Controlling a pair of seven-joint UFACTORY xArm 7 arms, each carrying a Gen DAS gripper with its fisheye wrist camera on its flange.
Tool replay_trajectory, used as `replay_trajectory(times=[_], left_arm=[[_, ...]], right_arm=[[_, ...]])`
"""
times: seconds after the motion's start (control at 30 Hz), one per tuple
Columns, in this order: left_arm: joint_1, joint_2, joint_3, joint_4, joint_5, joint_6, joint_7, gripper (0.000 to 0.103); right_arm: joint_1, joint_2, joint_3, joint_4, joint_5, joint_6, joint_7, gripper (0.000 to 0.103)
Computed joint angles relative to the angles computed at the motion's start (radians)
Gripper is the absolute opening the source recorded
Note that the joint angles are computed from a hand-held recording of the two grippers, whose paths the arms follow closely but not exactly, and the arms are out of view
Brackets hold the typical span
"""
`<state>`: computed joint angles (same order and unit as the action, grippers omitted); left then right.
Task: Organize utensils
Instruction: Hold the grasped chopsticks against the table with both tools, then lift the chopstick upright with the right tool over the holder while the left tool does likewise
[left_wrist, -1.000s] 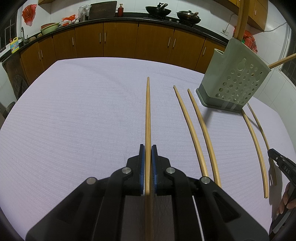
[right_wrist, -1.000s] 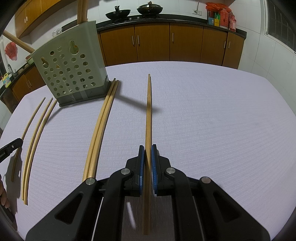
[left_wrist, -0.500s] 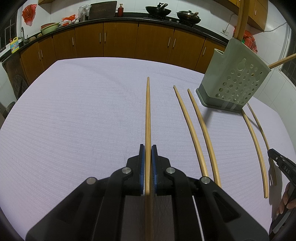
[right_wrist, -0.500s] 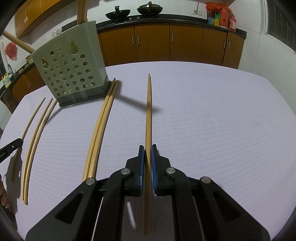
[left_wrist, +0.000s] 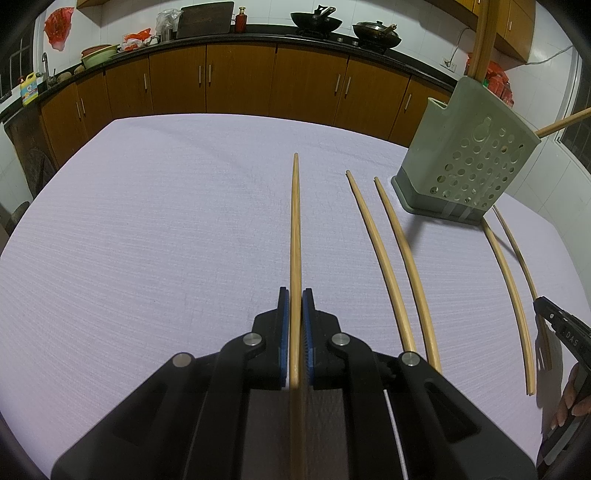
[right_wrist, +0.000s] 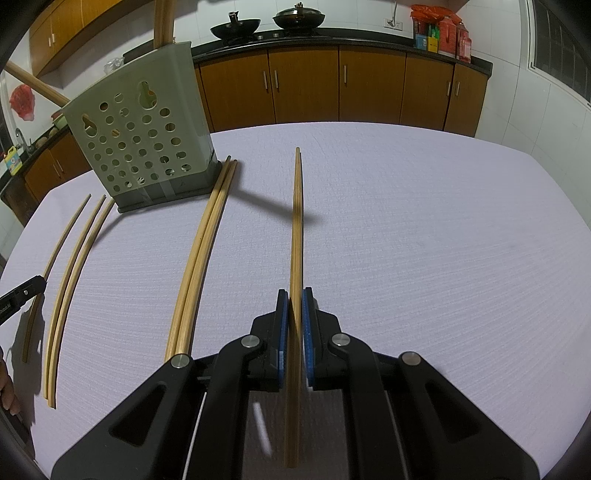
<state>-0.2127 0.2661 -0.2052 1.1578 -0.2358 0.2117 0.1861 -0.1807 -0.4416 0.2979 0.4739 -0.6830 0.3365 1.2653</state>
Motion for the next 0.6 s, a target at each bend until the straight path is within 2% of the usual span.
replay_trajectory(times=[0.37, 0.6], left_arm=[[0.007, -0.005, -0.011, -0.004, -0.014, 0.002, 0.013, 0.01], [-0.018, -0.081, 0.011, -0.101, 0.033, -0.017, 0.018, 0.01]], right_arm=[[-0.001, 0.001, 0.002, 0.001, -0.007, 0.001, 0.01, 0.009], [0.045, -0.056, -0.005, -0.039, 0.029, 0.024, -0.017, 0.009]])
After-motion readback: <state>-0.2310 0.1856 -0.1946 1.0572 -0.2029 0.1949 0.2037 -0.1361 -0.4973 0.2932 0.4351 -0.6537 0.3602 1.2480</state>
